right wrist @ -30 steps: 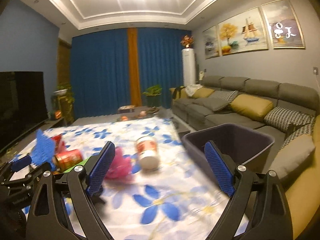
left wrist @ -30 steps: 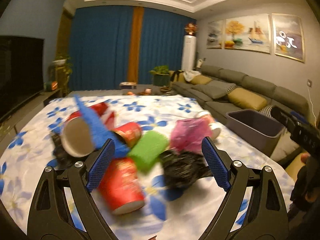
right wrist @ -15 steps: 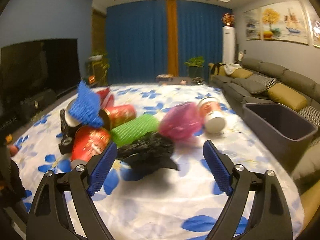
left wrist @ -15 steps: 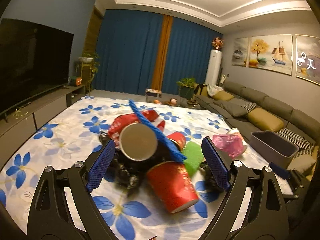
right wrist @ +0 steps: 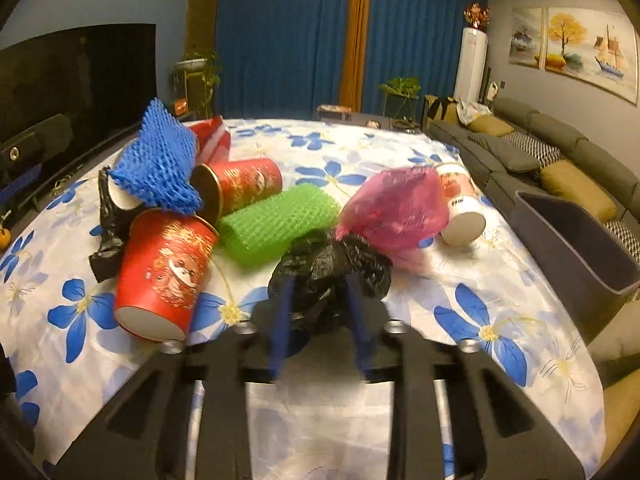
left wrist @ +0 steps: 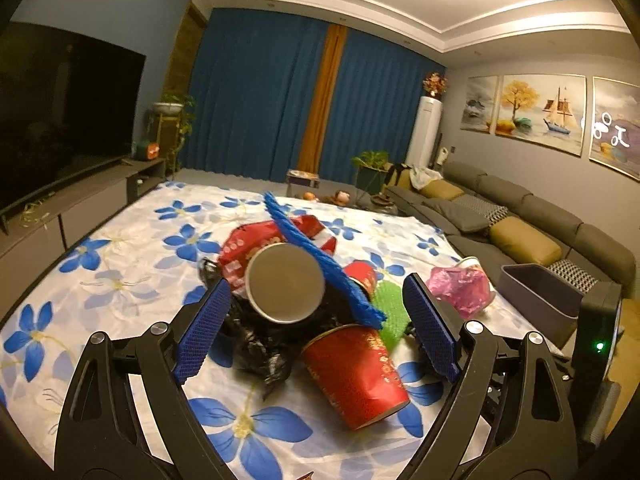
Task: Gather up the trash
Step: 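Grasp the black plastic bag with the right tool while the left tool grasps the blue mesh net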
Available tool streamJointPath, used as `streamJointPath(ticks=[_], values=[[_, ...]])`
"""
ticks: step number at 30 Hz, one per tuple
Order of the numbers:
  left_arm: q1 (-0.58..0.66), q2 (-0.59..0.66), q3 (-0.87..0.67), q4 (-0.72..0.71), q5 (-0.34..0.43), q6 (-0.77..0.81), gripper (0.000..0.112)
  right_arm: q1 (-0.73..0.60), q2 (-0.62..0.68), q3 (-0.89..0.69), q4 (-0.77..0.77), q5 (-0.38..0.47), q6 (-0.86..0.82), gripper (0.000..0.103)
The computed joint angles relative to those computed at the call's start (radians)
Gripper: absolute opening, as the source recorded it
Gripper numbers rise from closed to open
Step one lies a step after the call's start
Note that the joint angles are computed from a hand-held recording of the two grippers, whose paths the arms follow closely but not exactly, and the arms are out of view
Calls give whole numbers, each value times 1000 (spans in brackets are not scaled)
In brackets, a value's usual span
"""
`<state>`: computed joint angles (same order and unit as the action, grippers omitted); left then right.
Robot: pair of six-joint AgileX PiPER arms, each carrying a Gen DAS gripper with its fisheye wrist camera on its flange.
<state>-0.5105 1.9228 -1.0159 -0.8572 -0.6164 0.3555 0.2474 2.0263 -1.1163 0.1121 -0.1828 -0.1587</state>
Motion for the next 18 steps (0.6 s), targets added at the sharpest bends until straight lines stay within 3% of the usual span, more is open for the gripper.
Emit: streamJointPath(ticks=[2,8,14,18], values=[[15,20,-34,7,41,8,82,-13,4,-5,-113,9,125,10],[61,84,-147,68,205,-39,63,-48,-19,31,-283,-21,310,5],[97,145,-245,146,343,-107,31,-78,-55,73,-373,-56,402,5],[92,152,-256,130,343,-80,8,-96,-72,92,-445,-76,474,5]])
